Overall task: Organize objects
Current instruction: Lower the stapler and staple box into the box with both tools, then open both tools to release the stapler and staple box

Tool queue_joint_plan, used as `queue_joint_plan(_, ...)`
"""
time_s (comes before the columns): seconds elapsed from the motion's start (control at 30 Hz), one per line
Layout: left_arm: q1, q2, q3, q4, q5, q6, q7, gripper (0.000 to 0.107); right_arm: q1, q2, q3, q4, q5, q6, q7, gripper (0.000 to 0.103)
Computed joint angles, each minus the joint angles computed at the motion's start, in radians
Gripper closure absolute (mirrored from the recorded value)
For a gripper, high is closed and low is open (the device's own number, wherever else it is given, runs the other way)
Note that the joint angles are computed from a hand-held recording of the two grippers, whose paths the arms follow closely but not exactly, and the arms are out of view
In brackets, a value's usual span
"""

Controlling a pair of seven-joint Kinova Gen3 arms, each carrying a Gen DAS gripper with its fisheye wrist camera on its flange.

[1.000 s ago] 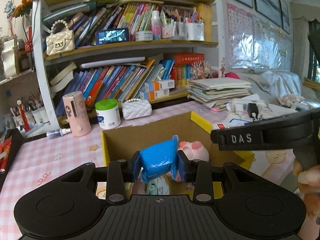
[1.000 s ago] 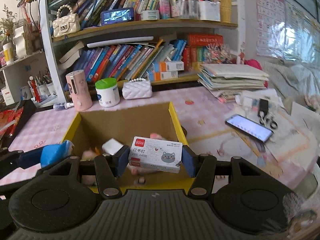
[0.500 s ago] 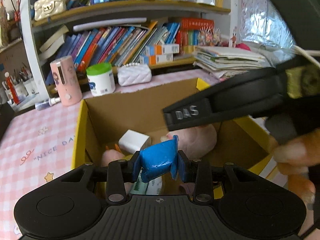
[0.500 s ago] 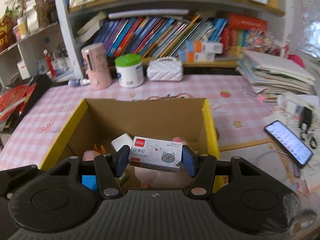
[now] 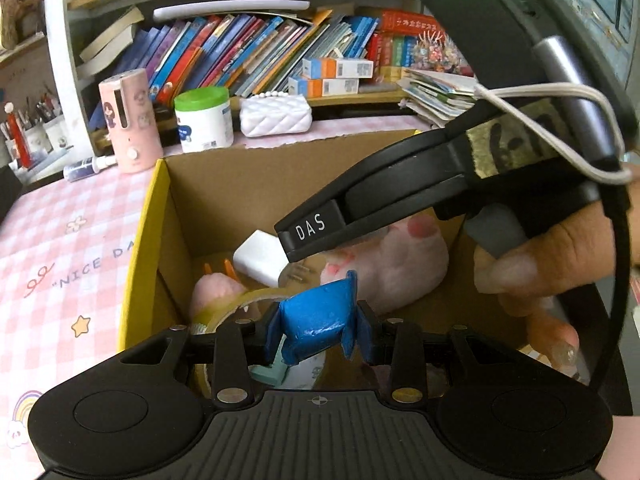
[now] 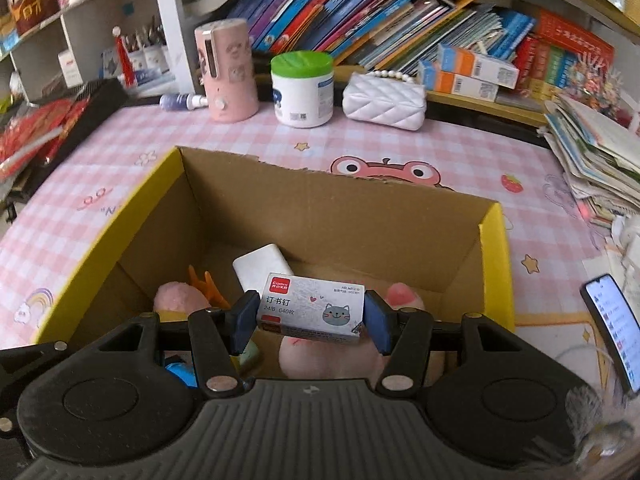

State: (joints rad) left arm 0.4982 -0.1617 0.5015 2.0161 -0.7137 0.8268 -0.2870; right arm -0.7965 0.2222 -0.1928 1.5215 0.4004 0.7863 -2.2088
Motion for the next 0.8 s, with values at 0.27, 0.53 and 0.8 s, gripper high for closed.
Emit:
queue_joint_plan(0.27, 0.006, 0.021, -0.011, -0.016, -0.003, 0.03, 0.004, 0.055, 0.039, 0.059, -0.008, -0.08, -0.11, 0.061, 0.13, 0.049)
queue_joint_plan(0.53, 0.025, 0.021, -0.029, -0.021, 0.008, 0.034, 0.017, 0.042, 0.031, 0.052, 0.013, -0.074, -0.14, 0.043, 0.157, 0.032)
queue_joint_plan(0.8, 0.026, 0.006, 0.044, -0.012, -0.078, 0.073, 0.093, 0.019, -0.001, -0.04, 0.022, 0.045, -0.015, -0.06, -0.02, 0.025)
